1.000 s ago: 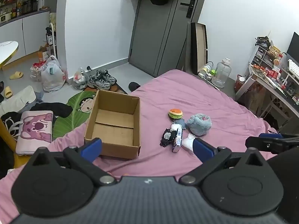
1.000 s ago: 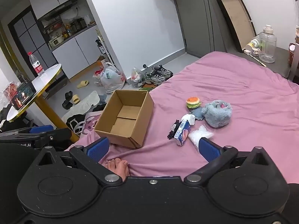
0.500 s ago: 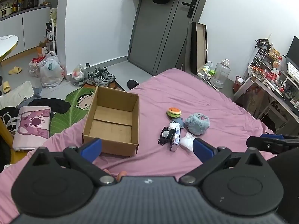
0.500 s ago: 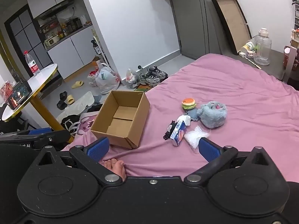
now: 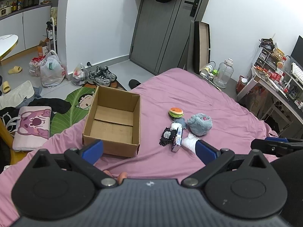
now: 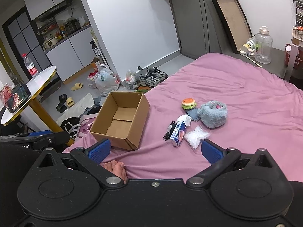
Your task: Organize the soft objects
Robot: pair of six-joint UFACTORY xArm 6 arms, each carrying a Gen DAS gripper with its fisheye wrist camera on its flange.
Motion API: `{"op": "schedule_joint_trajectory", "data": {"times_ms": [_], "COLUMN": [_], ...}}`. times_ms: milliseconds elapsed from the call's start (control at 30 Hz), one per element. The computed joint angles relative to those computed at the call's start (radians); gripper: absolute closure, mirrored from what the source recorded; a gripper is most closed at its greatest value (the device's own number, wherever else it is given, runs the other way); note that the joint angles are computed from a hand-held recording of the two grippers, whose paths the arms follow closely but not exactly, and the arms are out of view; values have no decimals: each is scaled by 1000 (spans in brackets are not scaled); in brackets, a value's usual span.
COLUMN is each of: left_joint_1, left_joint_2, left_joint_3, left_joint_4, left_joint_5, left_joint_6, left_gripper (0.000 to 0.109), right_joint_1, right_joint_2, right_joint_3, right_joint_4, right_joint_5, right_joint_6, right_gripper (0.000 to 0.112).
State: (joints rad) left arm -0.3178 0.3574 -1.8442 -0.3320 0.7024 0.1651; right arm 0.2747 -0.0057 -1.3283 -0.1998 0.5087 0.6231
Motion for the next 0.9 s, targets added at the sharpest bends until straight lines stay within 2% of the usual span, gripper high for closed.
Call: {"op": "schedule_joint_trajectory", "data": {"times_ms": [900], "left_joint_1": [-5], "left_joint_2": [12], "left_joint_3": [-22], "left_joint_4": [22], "left_joint_5": [21], "left_joint_6": [-29], "left_gripper": [6], "right_joint_1": [0], "right_joint_2": [-3], "right_joint_3": [9], "right_joint_4": [-19], "right_joint_5": [-6], "right_joint_6": [11], "right_gripper": [9]}}
